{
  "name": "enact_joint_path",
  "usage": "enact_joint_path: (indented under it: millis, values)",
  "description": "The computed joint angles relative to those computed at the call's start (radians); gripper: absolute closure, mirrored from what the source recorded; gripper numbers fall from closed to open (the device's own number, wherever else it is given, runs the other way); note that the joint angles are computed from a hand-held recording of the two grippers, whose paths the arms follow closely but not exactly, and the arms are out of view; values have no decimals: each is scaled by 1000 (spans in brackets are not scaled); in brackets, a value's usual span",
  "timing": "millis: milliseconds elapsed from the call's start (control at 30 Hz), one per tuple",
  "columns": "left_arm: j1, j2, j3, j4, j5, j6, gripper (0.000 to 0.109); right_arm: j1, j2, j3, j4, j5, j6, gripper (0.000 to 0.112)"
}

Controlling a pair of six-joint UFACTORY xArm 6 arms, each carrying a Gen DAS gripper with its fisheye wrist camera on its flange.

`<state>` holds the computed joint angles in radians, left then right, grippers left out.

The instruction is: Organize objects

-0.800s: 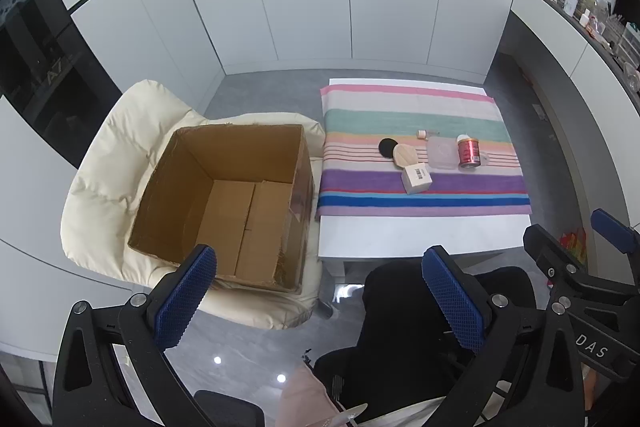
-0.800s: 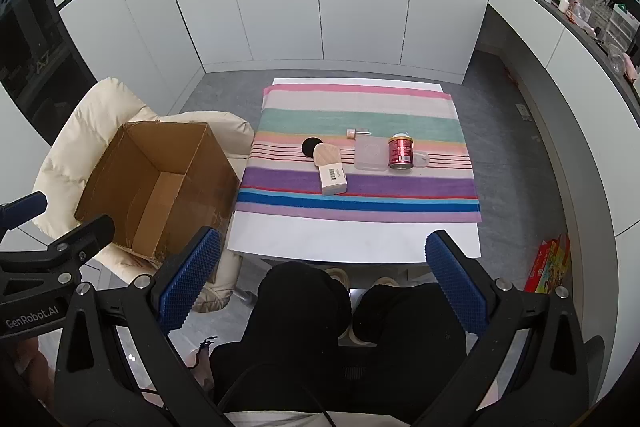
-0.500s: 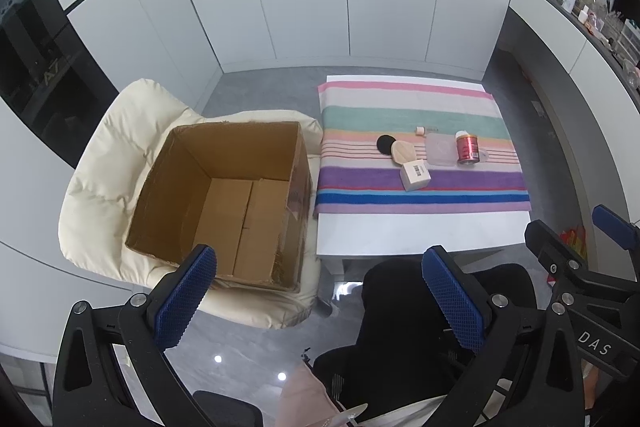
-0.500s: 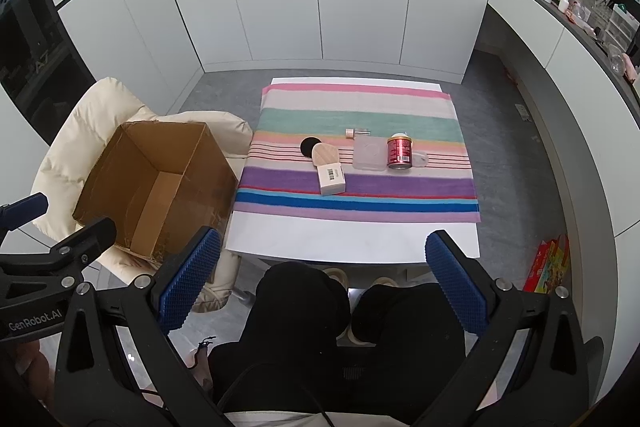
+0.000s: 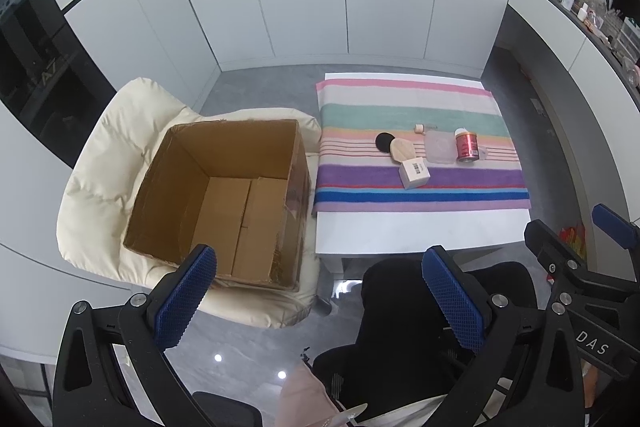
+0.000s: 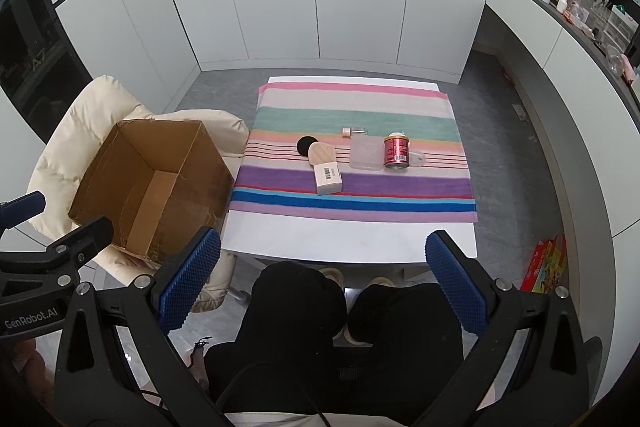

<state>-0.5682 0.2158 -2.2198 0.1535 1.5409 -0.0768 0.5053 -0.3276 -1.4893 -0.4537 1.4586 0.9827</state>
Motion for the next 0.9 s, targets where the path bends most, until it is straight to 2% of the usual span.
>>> enact_joint_path:
  millis: [900]
  values:
    - [-5, 2, 13, -3, 7, 11, 6, -22, -6, 21, 27, -20, -13, 9]
